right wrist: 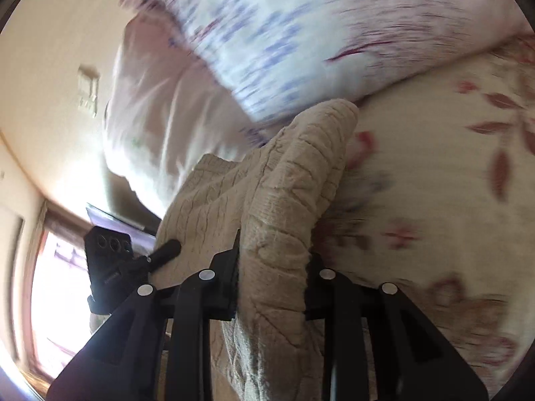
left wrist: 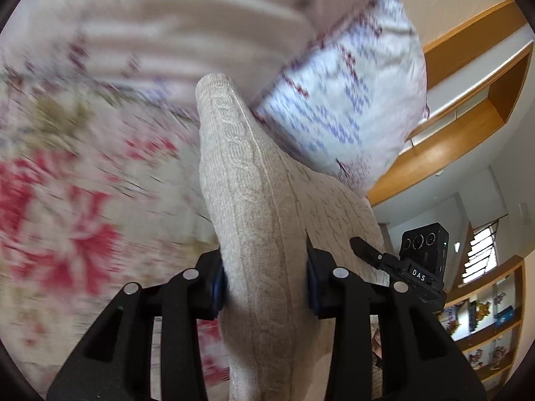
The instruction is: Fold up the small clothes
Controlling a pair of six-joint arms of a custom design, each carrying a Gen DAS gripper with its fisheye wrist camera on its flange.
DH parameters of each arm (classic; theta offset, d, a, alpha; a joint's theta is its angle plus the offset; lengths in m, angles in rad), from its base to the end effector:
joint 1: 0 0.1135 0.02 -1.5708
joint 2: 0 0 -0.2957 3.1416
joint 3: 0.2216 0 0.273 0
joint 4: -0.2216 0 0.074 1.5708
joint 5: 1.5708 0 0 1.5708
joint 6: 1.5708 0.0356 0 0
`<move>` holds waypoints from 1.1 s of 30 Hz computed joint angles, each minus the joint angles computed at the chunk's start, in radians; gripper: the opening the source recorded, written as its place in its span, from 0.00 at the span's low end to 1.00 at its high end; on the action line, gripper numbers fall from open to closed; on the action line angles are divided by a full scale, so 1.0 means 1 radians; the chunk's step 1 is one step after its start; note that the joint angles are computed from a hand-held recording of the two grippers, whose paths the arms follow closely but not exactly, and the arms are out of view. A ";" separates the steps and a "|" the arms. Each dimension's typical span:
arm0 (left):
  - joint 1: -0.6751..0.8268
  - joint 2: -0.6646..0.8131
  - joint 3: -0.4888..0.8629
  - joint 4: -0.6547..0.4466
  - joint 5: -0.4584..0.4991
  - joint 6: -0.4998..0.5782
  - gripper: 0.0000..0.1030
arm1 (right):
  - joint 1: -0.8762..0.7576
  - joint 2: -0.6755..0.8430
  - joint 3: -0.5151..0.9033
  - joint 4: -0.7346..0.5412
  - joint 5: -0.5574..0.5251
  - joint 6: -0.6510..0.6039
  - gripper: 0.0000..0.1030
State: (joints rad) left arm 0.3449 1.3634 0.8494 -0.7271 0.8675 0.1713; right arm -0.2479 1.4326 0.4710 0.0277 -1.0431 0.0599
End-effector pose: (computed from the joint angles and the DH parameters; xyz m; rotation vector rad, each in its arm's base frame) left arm 0.2463 0.0596 0.2324 -0.0242 2.4444 -0.9880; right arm 0.2359 -0.0280 0.1484 -0.0735 2.2074 1.1743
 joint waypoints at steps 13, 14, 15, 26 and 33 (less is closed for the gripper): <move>0.235 0.194 0.000 -0.051 0.000 0.226 0.48 | 0.204 0.123 0.025 0.112 0.189 0.124 0.35; 0.227 0.174 -0.002 -0.044 -0.016 0.221 0.49 | 0.194 0.108 0.027 0.086 0.195 0.114 0.40; 0.217 0.148 -0.008 -0.030 -0.032 0.210 0.50 | 0.178 0.098 0.025 0.074 0.191 0.104 0.42; 0.009 -0.387 -0.222 0.197 -0.256 0.183 0.68 | 0.134 -0.044 -0.049 0.161 0.270 0.105 0.12; -0.209 -0.343 -0.268 0.269 -0.524 0.122 0.68 | 0.179 0.002 -0.035 0.164 0.494 0.139 0.05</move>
